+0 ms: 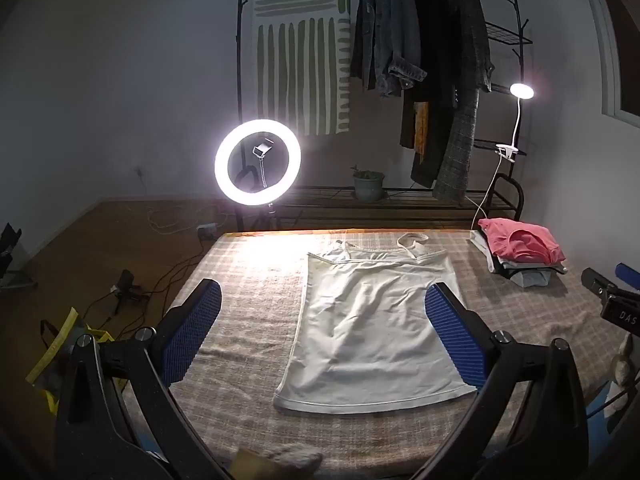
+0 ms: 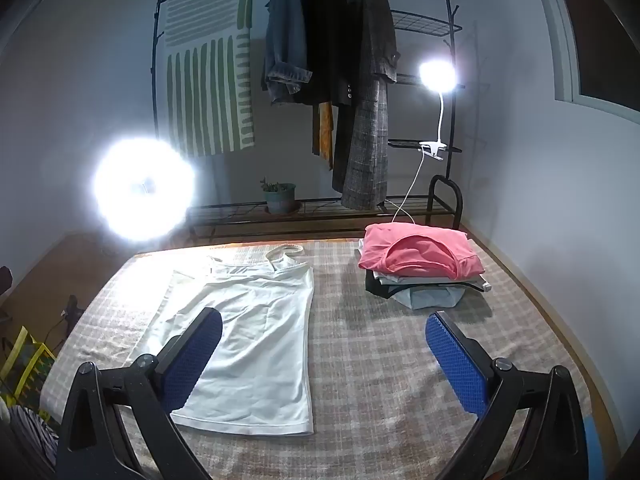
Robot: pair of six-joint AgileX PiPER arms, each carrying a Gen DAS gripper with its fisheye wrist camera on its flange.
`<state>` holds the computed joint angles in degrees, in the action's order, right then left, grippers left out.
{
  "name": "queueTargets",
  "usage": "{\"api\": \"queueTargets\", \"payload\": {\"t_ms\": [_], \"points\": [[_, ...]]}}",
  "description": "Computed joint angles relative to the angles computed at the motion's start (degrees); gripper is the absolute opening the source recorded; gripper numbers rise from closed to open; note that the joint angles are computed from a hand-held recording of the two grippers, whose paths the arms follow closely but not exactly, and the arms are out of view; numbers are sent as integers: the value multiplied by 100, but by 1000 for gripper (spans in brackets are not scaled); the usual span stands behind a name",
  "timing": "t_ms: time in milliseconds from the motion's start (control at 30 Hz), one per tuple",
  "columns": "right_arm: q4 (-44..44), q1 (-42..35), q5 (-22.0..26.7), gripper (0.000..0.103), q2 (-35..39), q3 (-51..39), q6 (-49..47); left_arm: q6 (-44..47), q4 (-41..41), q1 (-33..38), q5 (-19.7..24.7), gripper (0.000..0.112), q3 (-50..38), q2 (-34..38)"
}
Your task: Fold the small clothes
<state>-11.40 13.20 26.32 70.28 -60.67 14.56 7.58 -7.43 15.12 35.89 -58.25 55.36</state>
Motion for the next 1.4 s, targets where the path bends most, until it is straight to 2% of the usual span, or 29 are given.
{"api": "queueTargets", "payload": {"t_ms": [67, 233, 333, 533, 800, 900, 1400], "points": [[-73, 20, -22, 103, -6, 14, 63, 368, -369, 194, 96, 103, -40, 58], [-212, 67, -66, 103, -26, 44, 196, -352, 338, -97, 146, 103, -163, 125], [-116, 44, -73, 103, -10, 36, 95, -48, 11, 130, 56, 103, -18, 30], [-158, 112, 2, 103, 47, -81, 162, 120, -136, 211, 66, 103, -49, 54], [-178, 106, -22, 103, 8, -21, 151, -23, -6, 129, 75, 103, -105, 79], [-463, 243, -28, 103, 12, 20, 471, 32, -52, 159, 93, 103, -131, 95], [-332, 205, 0, 103, 48, -30, 334, -58, 29, 105, 61, 103, -77, 45]]}}
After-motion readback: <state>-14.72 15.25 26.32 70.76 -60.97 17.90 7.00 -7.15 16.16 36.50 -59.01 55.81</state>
